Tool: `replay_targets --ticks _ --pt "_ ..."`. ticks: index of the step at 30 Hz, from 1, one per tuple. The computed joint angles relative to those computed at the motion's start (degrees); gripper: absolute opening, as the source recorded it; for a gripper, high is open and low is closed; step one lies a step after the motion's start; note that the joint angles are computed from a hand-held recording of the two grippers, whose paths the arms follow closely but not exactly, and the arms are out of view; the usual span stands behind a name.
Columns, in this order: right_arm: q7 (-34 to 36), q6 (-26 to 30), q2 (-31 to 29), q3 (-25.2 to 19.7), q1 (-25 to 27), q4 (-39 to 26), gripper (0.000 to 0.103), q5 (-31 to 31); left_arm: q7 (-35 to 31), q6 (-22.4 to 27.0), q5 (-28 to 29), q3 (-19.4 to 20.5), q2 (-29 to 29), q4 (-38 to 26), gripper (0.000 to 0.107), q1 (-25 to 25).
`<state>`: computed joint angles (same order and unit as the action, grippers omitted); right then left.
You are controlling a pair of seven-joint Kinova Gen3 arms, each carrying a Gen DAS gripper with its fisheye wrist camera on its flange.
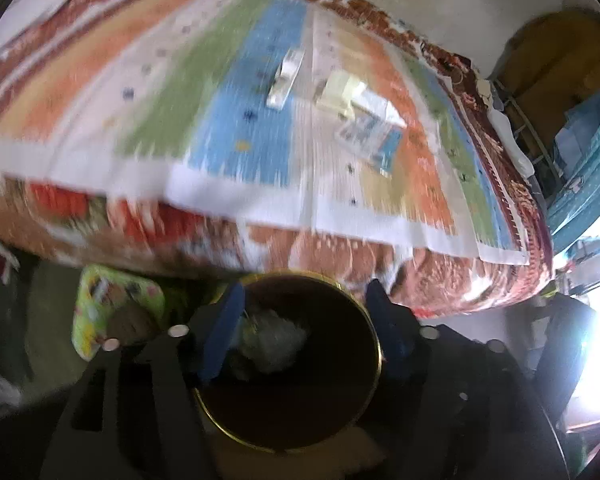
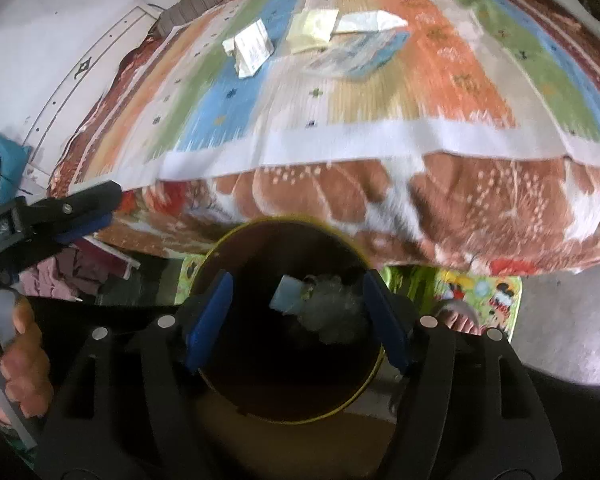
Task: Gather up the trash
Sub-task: 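Open both tools to drop the wrapper and bubble wrap into the bin, then move both open tools forward toward the packaging on the bedspread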
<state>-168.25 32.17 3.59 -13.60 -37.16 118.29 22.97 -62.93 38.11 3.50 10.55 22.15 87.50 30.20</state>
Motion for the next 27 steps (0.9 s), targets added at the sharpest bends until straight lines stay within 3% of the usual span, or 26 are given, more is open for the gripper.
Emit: replay_targets --ticks 2,7,9,12,14,16,21,27 --pt "-0.59 1.08 -0.04 0.09 -0.26 -0.61 0.065 1.52 1.77 -1.12 -3.01 -1.71 -0.54 -0.15 0.076 1.98" --pt "1.54 2.76 -0.1 -2.48 3.99 -2.4 0.083 2.2 2.4 -4.07 -6.01 -2.07 -0.87 -0.75 0.093 2.83" --pt "3.21 2.47 -0.43 0.1 2.89 -2.83 0.087 1.38 3.59 -4.44 -7.77 -3.02 -0.47 -1.64 0.097 3.9" --pt "10.01 0.22 -0.71 1.14 5.63 -3.39 0.093 -4.03 8.01 -6.01 -10.01 -5.16 -0.34 -1.74 0.097 5.52" --pt "13.7 -3.5 -0.2 -1.13 10.92 -3.03 0.094 -8.69 8.26 -5.65 -9.69 -4.39 0.43 -2.93 0.097 4.54" --pt "17.88 -3.49 0.28 -0.66 13.03 -3.84 0.094 -12.49 6.71 -4.48 -8.86 -3.23 1.59 -4.96 0.097 3.29" --pt "18.55 -0.55 1.52 1.13 12.25 -6.73 0.094 -10.69 7.36 -2.48 -10.95 -4.73 3.75 -9.19 0.097 4.47" --pt "20.39 0.55 3.47 1.77 14.47 -9.07 0.094 -11.02 2.43 -0.32 -6.75 -2.18 7.16 -14.68 0.097 1.35"
